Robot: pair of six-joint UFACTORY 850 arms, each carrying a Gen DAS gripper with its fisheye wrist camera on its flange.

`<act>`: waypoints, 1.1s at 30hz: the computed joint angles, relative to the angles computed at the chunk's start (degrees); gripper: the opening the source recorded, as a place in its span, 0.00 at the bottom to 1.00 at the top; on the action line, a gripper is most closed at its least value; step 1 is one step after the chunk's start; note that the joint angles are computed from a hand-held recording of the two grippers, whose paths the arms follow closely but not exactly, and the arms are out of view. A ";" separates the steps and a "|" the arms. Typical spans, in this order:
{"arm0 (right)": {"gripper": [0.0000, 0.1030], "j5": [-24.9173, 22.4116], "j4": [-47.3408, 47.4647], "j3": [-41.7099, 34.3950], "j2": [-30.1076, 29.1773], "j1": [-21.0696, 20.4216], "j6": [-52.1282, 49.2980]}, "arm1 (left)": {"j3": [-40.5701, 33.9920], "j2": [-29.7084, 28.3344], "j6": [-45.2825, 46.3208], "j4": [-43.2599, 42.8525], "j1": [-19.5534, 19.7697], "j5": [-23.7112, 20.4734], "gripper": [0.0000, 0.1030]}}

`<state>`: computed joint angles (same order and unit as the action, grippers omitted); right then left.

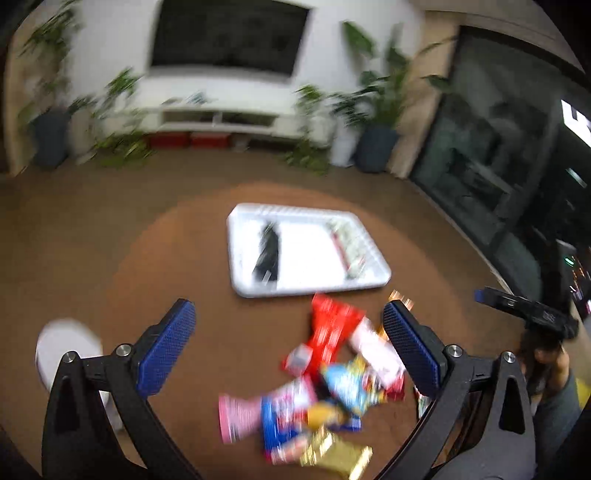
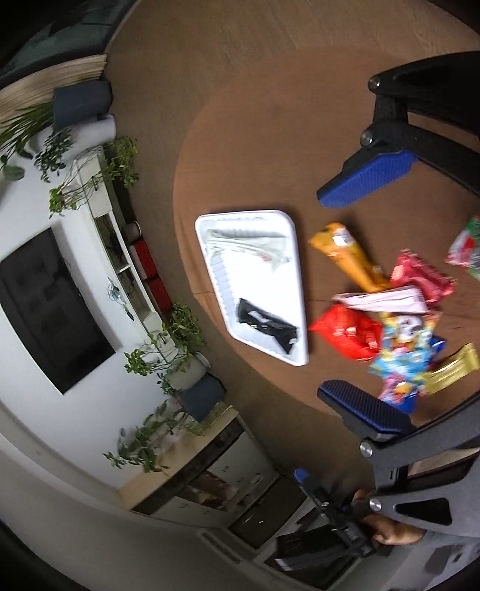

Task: Organize snacks
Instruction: 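Move the left gripper to the gold wafer packet and grasp it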

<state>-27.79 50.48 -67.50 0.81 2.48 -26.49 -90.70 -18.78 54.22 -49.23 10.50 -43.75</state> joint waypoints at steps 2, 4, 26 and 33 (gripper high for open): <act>0.94 2.66 -3.23 3.64 3.23 1.45 2.26 | 7.36 4.44 -2.08 2.04 -0.02 3.00 1.00; 0.94 4.77 -5.44 6.56 5.62 2.33 4.17 | 15.08 8.90 -3.98 2.94 -0.20 4.92 1.00; 0.94 11.20 -41.55 18.36 15.20 12.15 40.14 | 25.04 7.74 -37.22 34.31 -13.62 16.68 0.93; 0.94 11.40 -39.99 19.19 15.99 11.27 39.28 | 23.61 5.24 -34.13 31.48 -13.08 15.34 0.81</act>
<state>-16.39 10.49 -48.32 16.79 13.75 12.79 -67.09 -13.54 20.09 -17.74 -2.57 -28.41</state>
